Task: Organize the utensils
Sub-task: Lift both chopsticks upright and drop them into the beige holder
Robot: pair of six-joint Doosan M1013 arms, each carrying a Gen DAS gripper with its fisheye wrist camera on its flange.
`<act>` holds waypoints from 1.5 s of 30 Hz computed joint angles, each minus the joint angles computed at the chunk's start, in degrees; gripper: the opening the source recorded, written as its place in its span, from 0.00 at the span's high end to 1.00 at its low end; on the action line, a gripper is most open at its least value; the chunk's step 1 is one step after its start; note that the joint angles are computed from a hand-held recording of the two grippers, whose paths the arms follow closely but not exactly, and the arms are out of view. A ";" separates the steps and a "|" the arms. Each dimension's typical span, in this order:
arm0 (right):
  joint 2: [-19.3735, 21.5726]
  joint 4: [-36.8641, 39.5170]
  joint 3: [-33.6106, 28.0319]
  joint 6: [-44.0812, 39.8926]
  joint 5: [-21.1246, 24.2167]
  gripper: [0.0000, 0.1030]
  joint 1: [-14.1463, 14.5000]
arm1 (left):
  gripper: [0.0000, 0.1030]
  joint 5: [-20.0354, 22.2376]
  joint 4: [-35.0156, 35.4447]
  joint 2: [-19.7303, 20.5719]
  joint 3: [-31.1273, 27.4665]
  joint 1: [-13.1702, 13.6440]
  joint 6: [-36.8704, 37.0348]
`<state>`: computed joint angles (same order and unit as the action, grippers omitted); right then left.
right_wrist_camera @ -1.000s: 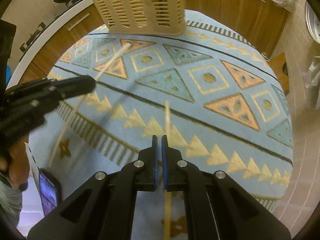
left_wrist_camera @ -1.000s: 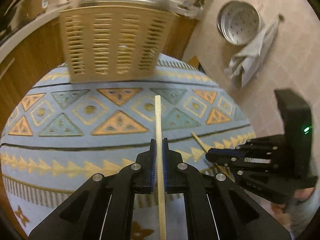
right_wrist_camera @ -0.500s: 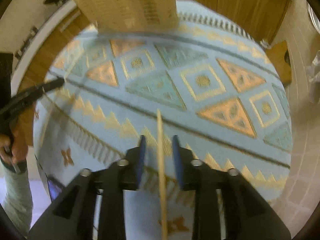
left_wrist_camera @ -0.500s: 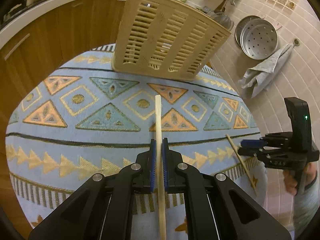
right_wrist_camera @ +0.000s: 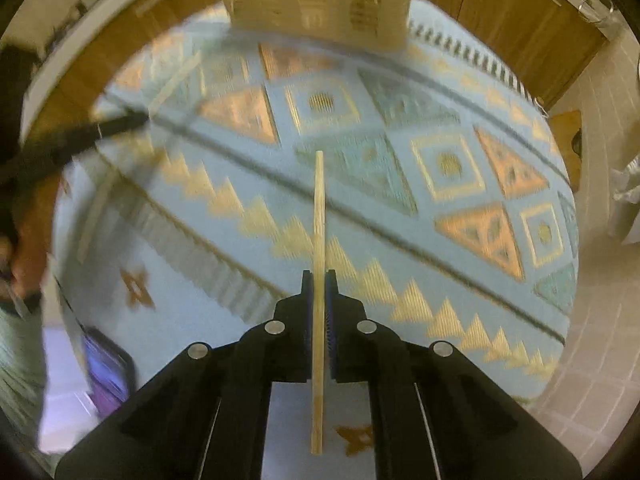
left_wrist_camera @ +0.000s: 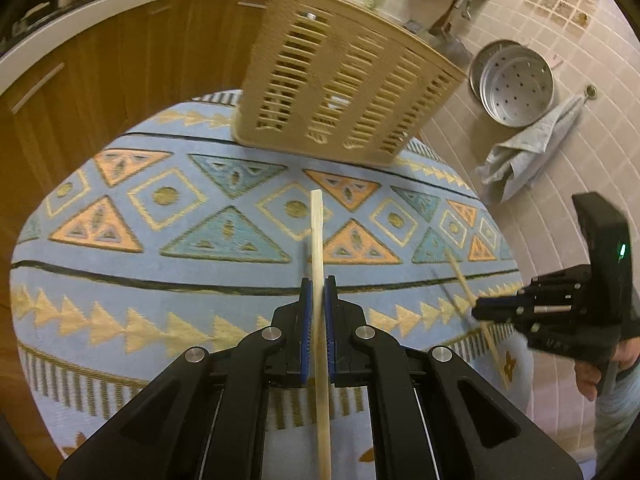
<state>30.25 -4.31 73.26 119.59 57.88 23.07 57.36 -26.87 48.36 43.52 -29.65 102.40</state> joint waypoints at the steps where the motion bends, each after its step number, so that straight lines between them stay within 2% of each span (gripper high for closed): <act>1: 0.02 0.45 -0.19 0.55 -0.79 0.96 -0.22 | 0.96 -0.06 0.34 0.03 -0.10 0.13 -0.45; 4: 1.06 0.79 -1.72 2.92 -1.85 0.96 -0.84 | 0.96 -0.14 2.18 0.24 -0.45 0.27 -2.45; 8: 2.60 -0.35 -3.28 4.20 0.00 0.96 -1.30 | 0.96 -0.92 5.96 0.44 -0.48 0.02 -5.76; 11: 3.00 1.12 -3.33 3.50 0.11 0.96 -1.80 | 0.96 0.21 8.35 1.14 -1.29 -0.22 -7.41; 14: 3.61 2.94 -4.25 1.32 1.65 0.93 -2.32 | 0.95 3.37 6.33 2.54 -3.62 0.25 -7.01; 16: 4.09 4.99 -5.39 -0.94 3.70 0.86 -2.60 | 0.91 7.99 4.07 4.36 -7.19 0.76 -5.90; 18: 4.31 5.92 -5.78 -1.39 4.34 0.70 -2.53 | 0.86 12.18 3.14 6.17 -10.87 1.02 -5.13; 19: 4.43 4.35 -6.01 -0.64 4.56 0.70 -2.20 | 0.86 14.45 3.51 7.22 -13.11 1.00 -4.97; 23: 5.21 1.98 -7.01 -0.72 6.03 0.70 -1.63 | 0.86 18.47 7.59 8.88 -17.19 -0.04 -4.17; 25: 5.90 -2.35 -8.05 0.05 7.52 0.74 -0.44 | 0.86 20.25 11.63 9.59 -19.21 -1.00 -3.46; 27: 6.93 -4.87 -9.60 0.23 8.93 0.89 0.56 | 0.90 20.94 16.15 9.76 -19.97 -2.12 -2.80; 28: 7.00 -3.73 -9.73 -0.20 8.94 0.94 0.51 | 0.96 20.28 19.22 9.45 -19.46 -2.80 -2.97; 30: 7.30 -3.90 -10.26 0.09 9.28 0.96 0.80 | 0.96 17.69 21.89 8.28 -17.00 -3.53 -2.83; 32: 6.98 -3.48 -9.68 0.27 7.99 0.96 0.78 | 0.96 14.57 21.92 6.94 -14.16 -3.62 -3.41; 34: 6.08 -1.49 -8.30 0.10 5.42 0.96 0.38 | 0.97 10.26 19.01 5.17 -10.48 -3.14 -3.82; 37: 3.92 0.46 -5.39 -1.13 0.45 0.96 0.16 | 0.97 2.30 14.00 1.71 -4.03 -2.43 -2.46; 40: 1.02 1.39 -1.91 -2.13 -6.44 0.96 0.27 | 0.97 -5.64 8.51 -1.53 1.34 -1.73 -0.50; 45: -3.54 1.72 2.67 -4.07 -19.60 0.96 0.41 | 0.97 -19.90 -3.26 -6.18 7.84 -1.05 6.89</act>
